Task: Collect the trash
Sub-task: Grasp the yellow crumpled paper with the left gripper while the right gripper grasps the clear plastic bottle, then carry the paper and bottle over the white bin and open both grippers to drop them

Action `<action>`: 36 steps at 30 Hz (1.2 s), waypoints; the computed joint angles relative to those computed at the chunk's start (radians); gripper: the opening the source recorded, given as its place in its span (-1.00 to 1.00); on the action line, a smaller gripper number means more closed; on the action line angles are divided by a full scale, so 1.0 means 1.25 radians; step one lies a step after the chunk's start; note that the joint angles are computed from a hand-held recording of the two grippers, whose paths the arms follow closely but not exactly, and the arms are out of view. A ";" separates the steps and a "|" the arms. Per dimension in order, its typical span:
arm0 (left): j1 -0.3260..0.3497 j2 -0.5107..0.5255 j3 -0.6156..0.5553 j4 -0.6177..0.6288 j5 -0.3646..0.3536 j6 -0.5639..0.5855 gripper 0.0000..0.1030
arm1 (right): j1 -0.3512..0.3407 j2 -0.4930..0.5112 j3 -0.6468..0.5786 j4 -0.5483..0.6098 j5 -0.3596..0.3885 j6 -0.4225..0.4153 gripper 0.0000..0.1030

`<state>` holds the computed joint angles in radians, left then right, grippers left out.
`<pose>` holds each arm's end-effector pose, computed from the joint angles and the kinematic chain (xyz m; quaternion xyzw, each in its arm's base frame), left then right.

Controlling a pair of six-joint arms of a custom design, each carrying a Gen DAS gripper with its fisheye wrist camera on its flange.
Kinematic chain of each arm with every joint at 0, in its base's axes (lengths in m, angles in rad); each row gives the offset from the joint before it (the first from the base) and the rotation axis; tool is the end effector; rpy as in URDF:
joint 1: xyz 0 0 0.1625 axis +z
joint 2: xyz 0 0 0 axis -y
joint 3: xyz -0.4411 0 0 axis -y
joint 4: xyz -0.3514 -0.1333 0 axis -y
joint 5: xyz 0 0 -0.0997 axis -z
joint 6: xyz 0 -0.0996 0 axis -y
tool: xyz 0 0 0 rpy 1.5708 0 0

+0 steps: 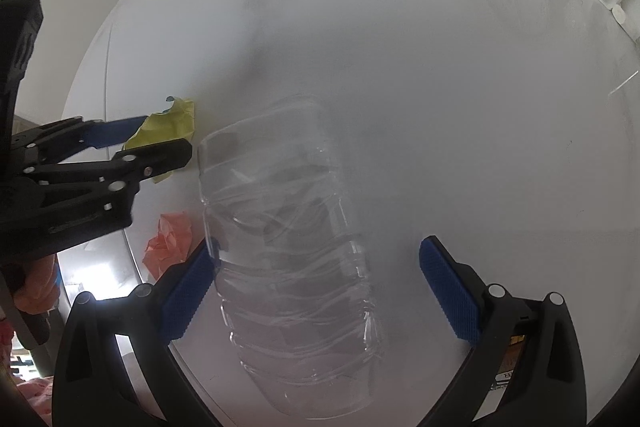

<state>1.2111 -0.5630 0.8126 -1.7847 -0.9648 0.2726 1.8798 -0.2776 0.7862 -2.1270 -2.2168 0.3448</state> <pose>-0.1073 -0.8253 0.2258 0.3018 0.9053 0.0040 0.2988 0.3236 -0.7727 0.0376 -0.0245 -0.9477 0.1233 0.2933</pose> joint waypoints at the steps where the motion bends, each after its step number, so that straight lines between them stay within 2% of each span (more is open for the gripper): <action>1: -0.003 -0.003 0.014 -0.019 0.010 0.009 -0.41 | -0.002 -0.002 0.003 -0.003 0.000 -0.002 0.92; 3: -0.004 -0.003 0.017 -0.023 0.006 0.005 -0.43 | -0.002 -0.003 0.006 -0.005 -0.002 -0.004 0.92; 4: -0.005 -0.004 0.020 -0.030 0.008 0.004 -0.51 | -0.002 0.004 -0.008 0.003 -0.006 -0.005 0.92; 17: -0.005 -0.055 0.034 -0.045 -0.008 -0.044 -0.52 | 0.015 0.009 0.004 0.003 -0.064 -0.030 0.91; 18: -0.005 -0.066 0.044 -0.050 -0.011 -0.047 -0.52 | 0.016 0.008 0.010 -0.009 -0.064 -0.040 0.77; 19: -0.005 -0.070 0.040 -0.046 -0.013 -0.048 -0.52 | 0.016 0.004 0.018 -0.021 -0.054 -0.050 0.35; 20: -0.005 -0.081 0.050 -0.051 -0.014 -0.053 -0.52 | 0.020 0.003 0.022 -0.028 -0.068 -0.052 0.24; 23: -0.007 -0.110 0.077 -0.066 -0.020 -0.061 -0.52 | 0.023 -0.010 0.037 -0.043 -0.059 -0.038 0.23; 25: -0.009 -0.136 0.102 -0.081 -0.021 -0.067 -0.52 | 0.034 -0.016 0.044 -0.053 -0.074 -0.031 0.23; 29: -0.005 -0.192 0.138 -0.096 -0.028 -0.069 -0.52 | 0.070 -0.029 0.054 -0.084 -0.078 -0.030 0.23; 32: 0.002 -0.247 0.170 -0.104 -0.035 -0.074 -0.52 | 0.109 -0.003 0.005 -0.072 -0.069 -0.046 0.23; 36: 0.018 -0.333 0.224 -0.114 -0.006 -0.071 -0.52 | 0.156 0.078 -0.126 -0.035 0.007 -0.083 0.23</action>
